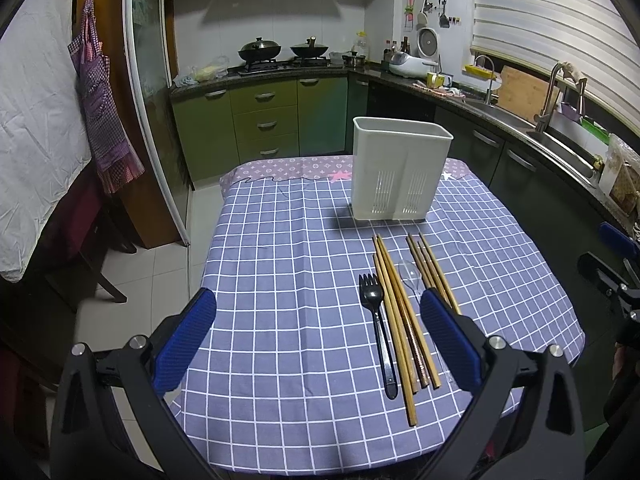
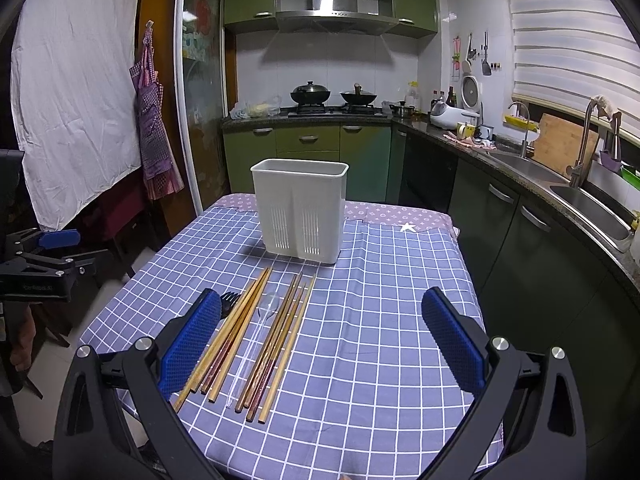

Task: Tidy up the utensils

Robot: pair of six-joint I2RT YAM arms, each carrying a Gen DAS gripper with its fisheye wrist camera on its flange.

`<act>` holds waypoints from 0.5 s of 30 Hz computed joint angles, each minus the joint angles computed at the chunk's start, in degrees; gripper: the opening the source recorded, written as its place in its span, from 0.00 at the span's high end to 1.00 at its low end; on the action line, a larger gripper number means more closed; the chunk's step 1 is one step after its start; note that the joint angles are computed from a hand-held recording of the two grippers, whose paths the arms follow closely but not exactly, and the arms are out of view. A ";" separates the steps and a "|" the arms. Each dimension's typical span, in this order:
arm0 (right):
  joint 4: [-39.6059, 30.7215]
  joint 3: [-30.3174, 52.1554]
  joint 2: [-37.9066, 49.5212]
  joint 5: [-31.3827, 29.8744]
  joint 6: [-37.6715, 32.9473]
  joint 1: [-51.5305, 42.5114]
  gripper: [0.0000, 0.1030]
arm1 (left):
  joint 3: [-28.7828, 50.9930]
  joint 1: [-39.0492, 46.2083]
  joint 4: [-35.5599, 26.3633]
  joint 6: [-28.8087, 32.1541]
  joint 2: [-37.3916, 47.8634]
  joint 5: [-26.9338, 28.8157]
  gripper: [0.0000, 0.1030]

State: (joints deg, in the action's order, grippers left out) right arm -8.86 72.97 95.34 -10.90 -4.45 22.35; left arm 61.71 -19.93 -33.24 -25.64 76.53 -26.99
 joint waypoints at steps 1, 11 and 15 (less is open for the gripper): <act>-0.02 -0.04 -0.06 -0.03 -0.04 -0.03 0.04 | -0.03 0.03 0.05 -0.05 -0.01 0.02 0.06; -0.38 0.32 0.21 0.02 -0.09 0.00 0.04 | 0.00 0.12 0.01 0.07 0.06 0.27 0.06; -0.36 0.21 0.35 0.03 -0.22 0.06 0.04 | -0.30 0.16 -0.13 0.13 -0.25 0.40 0.06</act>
State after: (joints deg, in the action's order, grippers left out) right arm -9.21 73.18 95.68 -10.88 -4.67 22.41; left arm 61.42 -19.77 -33.37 -25.51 76.28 -26.59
